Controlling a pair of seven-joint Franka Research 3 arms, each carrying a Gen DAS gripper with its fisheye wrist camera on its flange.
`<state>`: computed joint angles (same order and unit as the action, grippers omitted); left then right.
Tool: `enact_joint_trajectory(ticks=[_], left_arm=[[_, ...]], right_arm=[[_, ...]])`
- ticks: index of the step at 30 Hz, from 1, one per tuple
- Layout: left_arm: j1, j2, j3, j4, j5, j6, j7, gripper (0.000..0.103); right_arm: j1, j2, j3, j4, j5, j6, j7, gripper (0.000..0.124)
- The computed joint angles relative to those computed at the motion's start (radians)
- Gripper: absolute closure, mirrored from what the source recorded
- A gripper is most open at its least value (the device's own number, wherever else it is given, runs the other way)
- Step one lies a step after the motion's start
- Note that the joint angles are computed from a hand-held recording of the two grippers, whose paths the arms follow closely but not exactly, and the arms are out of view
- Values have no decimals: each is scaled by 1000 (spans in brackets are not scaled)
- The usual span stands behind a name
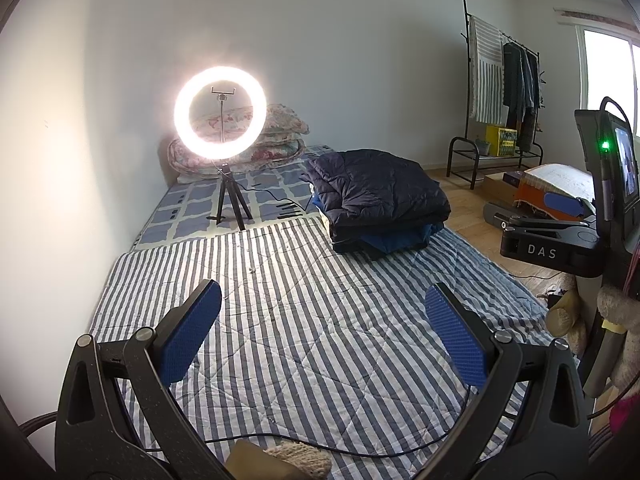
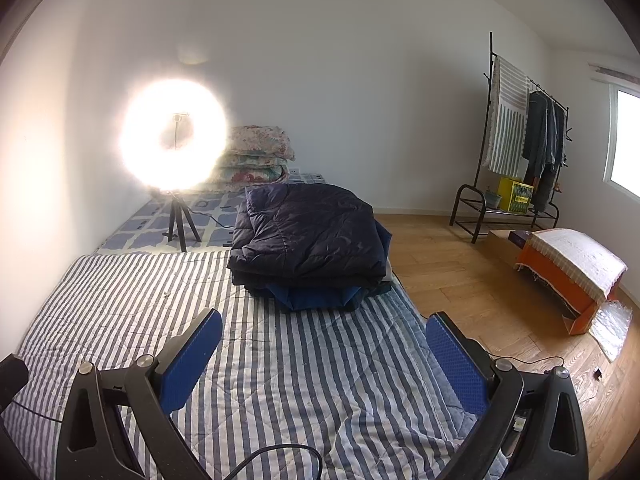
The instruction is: Fold large clothes
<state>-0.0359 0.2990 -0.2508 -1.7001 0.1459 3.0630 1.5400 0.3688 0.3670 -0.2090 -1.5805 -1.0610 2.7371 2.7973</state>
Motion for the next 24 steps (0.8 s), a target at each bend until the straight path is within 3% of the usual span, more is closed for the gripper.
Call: enact_joint_trajectory(ticks=[17,24], left_arm=[[-27,-8,35,-8,60,10,-64,0],[-57,-17,76,-22,114,33,-116,0]], right_arm=[[-1,6,-2,1,21,7,-22,21],[1,8,-7,-1,33,15,-38,21]])
